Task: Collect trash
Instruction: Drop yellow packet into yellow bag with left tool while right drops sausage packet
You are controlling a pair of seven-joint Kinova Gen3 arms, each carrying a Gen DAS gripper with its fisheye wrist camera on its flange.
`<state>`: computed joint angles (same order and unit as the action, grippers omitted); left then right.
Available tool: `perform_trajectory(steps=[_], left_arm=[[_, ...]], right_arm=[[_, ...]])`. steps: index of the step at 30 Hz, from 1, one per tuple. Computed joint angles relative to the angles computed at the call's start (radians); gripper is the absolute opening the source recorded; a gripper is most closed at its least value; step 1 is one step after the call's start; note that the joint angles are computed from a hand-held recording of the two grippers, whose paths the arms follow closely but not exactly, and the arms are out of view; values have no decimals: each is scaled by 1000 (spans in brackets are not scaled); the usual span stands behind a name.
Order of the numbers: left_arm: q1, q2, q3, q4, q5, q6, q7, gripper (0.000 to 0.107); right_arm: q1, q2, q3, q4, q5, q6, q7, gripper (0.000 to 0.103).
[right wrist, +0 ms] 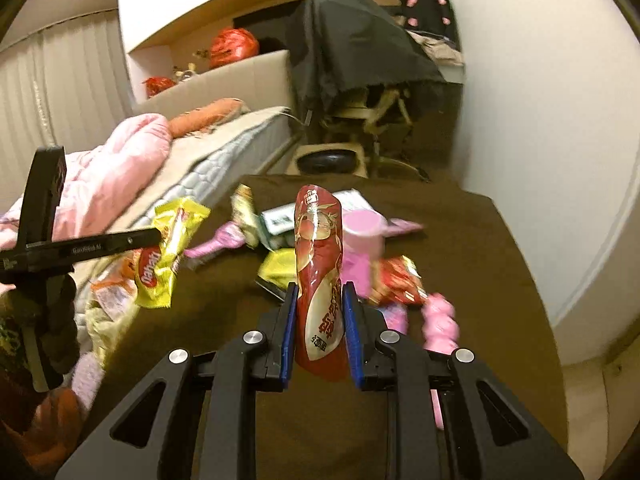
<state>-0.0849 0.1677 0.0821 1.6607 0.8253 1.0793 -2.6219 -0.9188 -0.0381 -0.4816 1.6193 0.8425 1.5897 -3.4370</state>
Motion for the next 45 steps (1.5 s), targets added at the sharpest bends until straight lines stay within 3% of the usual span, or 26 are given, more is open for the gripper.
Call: perform_trajectory(steps=[11,21,26,30,36,45], left_arm=[[-150,54,-56,-66,3,-16,-90,7],[-258,143,-53,-138,-57,13,-110,7],[-277,249,-38,-244,-133,89,-31,7],[-260,281,-23,-249,-201,42,6,7],[-243,329,8,-262,-263,34,12,7],[-249,363,30,-272,-283,29,19,9]], right_arm=[[32,155,141,-156,19,-244,269,21],[28,339,266,-382,-103,-414,513,21],[15,415,308,-471,-177,-466,634,21],[57,453,310,-485,-284,-572,709,21],[119,579,323,-608,-447,-547,899,21],[120,633,398,-668,-577,-518,1019,21]])
